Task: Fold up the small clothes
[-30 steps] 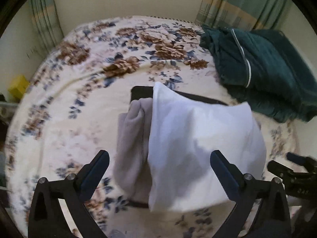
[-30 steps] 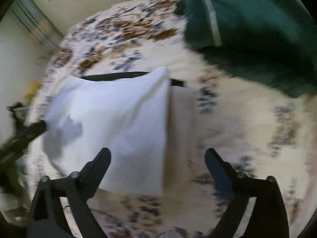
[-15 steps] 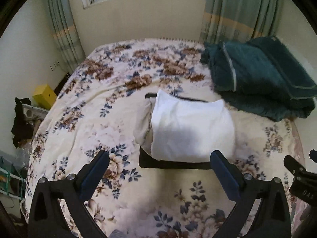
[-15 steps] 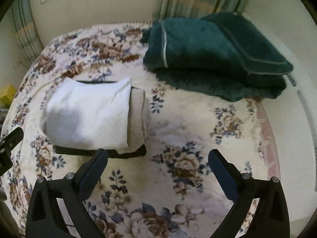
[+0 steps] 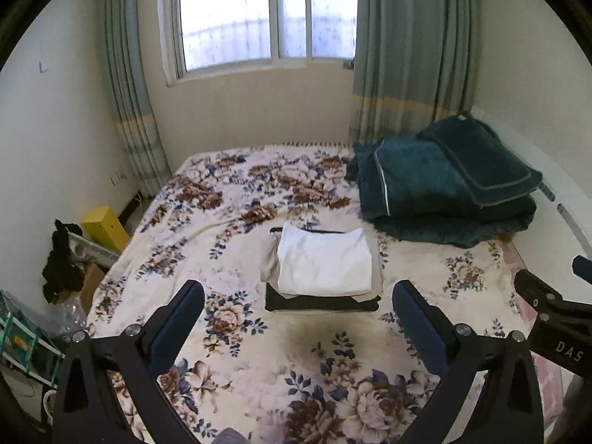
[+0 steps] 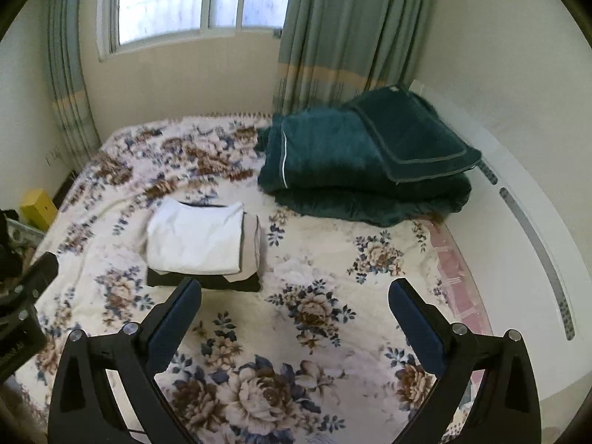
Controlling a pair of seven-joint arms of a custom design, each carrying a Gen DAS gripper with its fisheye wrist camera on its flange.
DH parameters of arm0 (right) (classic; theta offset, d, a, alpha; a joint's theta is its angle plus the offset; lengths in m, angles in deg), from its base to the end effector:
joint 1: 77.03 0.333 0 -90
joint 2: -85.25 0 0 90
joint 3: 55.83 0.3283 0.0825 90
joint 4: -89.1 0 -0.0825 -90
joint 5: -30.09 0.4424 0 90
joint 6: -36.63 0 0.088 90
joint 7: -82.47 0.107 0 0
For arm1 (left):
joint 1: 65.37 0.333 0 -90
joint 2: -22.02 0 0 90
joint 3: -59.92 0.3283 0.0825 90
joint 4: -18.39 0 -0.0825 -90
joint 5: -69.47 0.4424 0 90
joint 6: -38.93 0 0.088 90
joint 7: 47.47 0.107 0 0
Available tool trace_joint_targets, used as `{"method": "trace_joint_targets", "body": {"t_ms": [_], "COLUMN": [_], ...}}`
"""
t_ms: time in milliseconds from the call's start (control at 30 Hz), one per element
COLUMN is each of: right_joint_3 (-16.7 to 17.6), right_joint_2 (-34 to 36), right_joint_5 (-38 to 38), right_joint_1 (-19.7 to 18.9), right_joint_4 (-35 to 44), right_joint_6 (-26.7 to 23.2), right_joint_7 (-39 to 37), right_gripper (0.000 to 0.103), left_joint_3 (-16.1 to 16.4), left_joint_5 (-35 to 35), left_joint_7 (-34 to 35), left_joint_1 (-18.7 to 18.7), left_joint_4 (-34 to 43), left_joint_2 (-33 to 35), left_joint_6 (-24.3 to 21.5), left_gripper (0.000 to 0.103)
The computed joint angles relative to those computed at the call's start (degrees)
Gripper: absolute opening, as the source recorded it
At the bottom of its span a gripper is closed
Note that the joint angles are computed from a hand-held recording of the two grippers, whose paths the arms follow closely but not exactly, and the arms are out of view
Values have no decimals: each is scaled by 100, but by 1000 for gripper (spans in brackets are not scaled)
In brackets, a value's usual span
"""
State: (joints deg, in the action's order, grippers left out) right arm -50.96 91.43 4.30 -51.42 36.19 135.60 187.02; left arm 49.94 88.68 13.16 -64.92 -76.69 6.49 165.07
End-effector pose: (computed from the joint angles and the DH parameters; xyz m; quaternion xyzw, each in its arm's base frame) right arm 0.5280 0.2577 0.9306 -0.7056 0.5878 -0.3257 0.2249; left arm 0.5426 -0.0992 0.8229 -0.7135 0.5544 -0.2691 0.3335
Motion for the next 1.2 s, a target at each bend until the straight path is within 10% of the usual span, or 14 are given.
{"method": "trace_joint_targets", "body": {"t_ms": [400,1200], "right_joint_3": [536,883], "right_joint_2": [-1242,-1480], "right_joint_5": [81,307], "right_joint_1": [-205,-526], "right_joint_4": [-332,190], "right_joint_6": [-145,-354], "right_joint_7": [-148,-412], "right_gripper": [102,103], "left_joint_3": [-214,-509], "left_joint_5": [20,262], "left_joint_7": [-221,-478], "left_joint_1": [36,171], "left_joint_4": [-236,-449], "left_joint_2": [-990,-1622], "left_joint_6": [-351,-503], "left_gripper": [103,103]}}
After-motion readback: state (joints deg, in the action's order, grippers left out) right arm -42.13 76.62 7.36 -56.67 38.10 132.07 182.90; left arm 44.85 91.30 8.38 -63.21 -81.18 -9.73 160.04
